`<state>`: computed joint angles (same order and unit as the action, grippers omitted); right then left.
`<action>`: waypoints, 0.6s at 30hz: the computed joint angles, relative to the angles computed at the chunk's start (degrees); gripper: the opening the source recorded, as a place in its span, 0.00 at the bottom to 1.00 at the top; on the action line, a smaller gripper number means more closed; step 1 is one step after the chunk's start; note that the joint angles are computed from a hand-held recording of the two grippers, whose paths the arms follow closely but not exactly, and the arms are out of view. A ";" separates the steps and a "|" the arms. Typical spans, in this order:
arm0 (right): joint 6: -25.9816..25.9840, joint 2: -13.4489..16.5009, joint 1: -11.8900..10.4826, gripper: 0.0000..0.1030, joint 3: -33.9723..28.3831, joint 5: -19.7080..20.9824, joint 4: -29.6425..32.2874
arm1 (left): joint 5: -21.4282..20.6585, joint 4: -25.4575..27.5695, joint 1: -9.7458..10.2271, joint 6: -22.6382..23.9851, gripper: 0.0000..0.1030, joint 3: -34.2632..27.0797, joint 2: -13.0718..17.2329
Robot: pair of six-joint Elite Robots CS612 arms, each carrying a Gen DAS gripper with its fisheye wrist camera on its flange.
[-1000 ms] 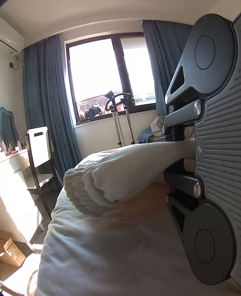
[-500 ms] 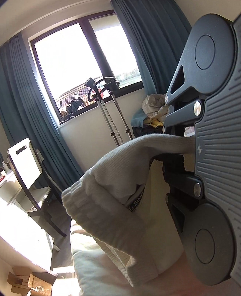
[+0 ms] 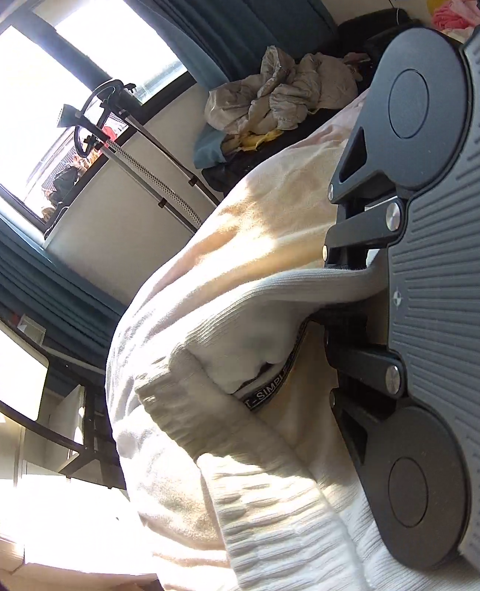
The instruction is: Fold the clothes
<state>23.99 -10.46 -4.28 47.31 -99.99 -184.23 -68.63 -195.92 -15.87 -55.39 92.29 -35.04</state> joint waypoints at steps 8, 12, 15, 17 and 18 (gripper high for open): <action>3.63 -3.12 -1.32 0.14 6.17 6.97 -3.39 | 8.76 -9.40 -4.90 0.88 0.61 6.93 -2.55; 7.91 -6.88 -2.79 0.45 15.60 15.40 -12.03 | 16.00 -19.63 -9.87 -2.98 0.77 12.47 -3.02; 11.58 -9.99 -3.42 0.45 23.31 17.78 -18.49 | 16.17 -19.34 -11.84 -5.79 0.81 15.78 -4.64; 14.92 -11.59 -4.02 0.46 28.28 20.00 -24.64 | 13.37 -19.54 -11.59 -8.21 0.81 17.47 -5.42; 16.78 -12.02 -4.45 0.48 30.47 21.39 -27.93 | 11.81 -20.54 -11.32 -9.56 0.81 18.26 -5.56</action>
<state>40.76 -22.48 -8.73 77.78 -78.60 -212.16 -56.82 -216.46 -27.20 -64.95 110.55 -40.60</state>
